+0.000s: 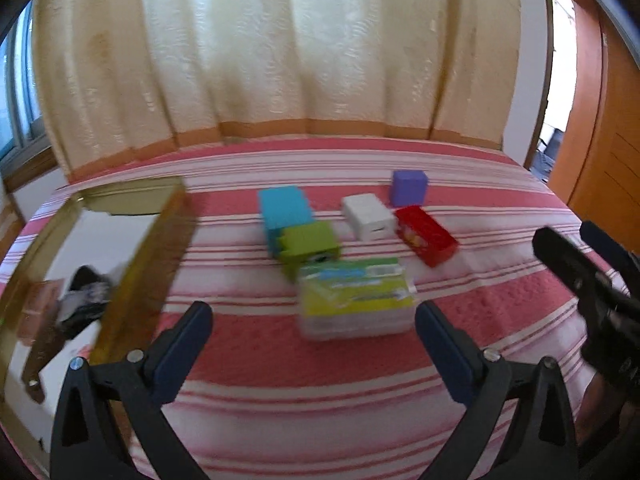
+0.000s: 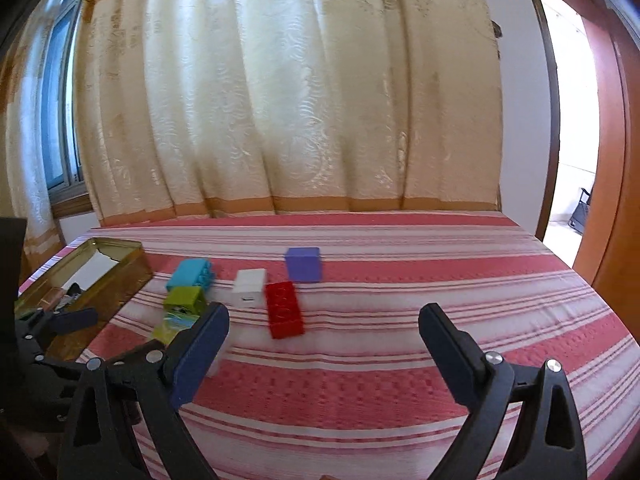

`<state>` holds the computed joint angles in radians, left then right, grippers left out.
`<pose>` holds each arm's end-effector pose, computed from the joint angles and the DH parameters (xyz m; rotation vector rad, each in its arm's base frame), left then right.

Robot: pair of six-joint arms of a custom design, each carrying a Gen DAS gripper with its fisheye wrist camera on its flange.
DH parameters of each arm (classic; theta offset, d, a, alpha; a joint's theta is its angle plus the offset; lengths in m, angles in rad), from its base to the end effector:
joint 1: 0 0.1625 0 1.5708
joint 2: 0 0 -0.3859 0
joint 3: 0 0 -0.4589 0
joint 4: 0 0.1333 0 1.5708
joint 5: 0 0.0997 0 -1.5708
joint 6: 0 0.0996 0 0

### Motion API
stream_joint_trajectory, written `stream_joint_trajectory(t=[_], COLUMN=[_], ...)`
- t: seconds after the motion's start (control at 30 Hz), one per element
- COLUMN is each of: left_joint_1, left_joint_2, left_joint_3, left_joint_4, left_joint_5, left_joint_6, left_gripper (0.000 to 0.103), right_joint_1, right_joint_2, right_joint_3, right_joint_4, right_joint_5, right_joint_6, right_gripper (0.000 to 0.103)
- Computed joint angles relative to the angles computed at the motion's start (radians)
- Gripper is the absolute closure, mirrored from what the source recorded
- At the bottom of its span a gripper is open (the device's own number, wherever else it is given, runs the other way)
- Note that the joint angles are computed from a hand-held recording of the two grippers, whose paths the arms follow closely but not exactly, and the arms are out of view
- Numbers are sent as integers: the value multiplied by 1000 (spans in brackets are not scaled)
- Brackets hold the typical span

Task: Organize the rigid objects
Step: 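Grasp the clear plastic case with green label with the left gripper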

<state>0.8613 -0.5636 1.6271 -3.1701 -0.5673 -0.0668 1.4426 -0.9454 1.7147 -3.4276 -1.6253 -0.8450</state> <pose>-0.2665 -0.6440 -0.0276 0.3804 2.1911 -1.0153 0.0386 -0.7007 0.1982 0.7761 -2.1806 1.2072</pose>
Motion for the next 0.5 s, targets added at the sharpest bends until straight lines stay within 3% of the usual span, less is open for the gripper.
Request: stream_joint_trajectory(t=[0.17, 0.23, 0.3, 0.33, 0.5], left_joint_1=[14, 18, 27, 35, 35], left_joint_2=[38, 54, 47, 37, 10], left_joint_3=[-82, -106, -110, -106, -61], left_joint_4=[170, 200, 246, 259, 182], left_joint_5=[-34, -15, -30, -58, -84], left_joint_6=[-50, -59, -89, -104, -72], left_gripper=[0, 1, 9, 20, 21], right_joint_1=[-15, -16, -13, -12, -2], right_joint_2=[0, 1, 5, 6, 28], right_joint_3=[-20, -21, -26, -28, -55], right_joint_4=[29, 28, 35, 38, 57], right_joint_5=[5, 5, -2, -5, -26], right_joint_6=[46, 46, 42, 39, 28], right_gripper=[6, 6, 6, 6, 6])
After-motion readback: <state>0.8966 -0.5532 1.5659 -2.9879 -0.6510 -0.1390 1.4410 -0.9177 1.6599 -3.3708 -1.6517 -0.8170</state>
